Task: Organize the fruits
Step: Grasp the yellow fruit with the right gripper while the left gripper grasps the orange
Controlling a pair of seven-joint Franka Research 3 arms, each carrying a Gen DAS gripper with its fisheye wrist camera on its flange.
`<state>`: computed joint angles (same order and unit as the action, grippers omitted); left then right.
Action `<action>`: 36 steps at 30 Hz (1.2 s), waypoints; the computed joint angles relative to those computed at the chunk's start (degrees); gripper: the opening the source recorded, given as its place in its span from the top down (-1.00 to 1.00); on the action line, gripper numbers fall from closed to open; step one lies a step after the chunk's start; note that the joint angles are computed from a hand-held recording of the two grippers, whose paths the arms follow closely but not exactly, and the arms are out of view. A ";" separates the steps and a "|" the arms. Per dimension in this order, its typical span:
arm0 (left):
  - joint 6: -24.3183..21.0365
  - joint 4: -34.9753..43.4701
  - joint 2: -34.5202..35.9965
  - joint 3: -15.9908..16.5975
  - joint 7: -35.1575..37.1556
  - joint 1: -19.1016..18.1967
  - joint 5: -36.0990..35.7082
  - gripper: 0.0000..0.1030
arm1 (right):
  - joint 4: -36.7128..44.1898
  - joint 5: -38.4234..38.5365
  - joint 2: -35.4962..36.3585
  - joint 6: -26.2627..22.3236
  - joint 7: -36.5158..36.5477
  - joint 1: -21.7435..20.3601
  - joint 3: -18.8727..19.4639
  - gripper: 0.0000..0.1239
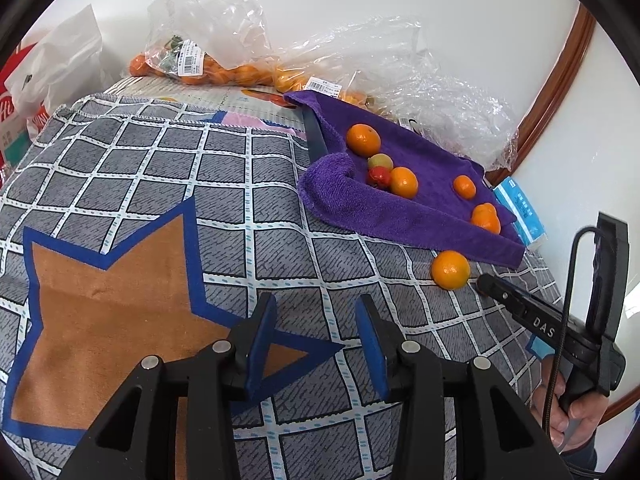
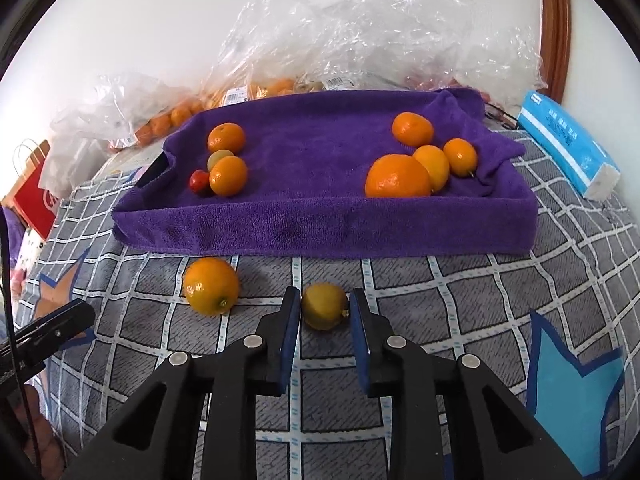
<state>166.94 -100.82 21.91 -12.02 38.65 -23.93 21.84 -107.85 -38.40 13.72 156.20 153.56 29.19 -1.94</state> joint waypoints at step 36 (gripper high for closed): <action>-23.52 33.01 17.45 0.17 9.81 -11.03 1.32 0.24 | -19.08 -8.85 -14.63 5.04 9.27 -12.74 5.63 0.60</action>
<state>143.43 -67.82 39.36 -11.85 48.46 -34.96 23.15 -126.94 -47.26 -0.91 161.24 162.83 16.44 3.69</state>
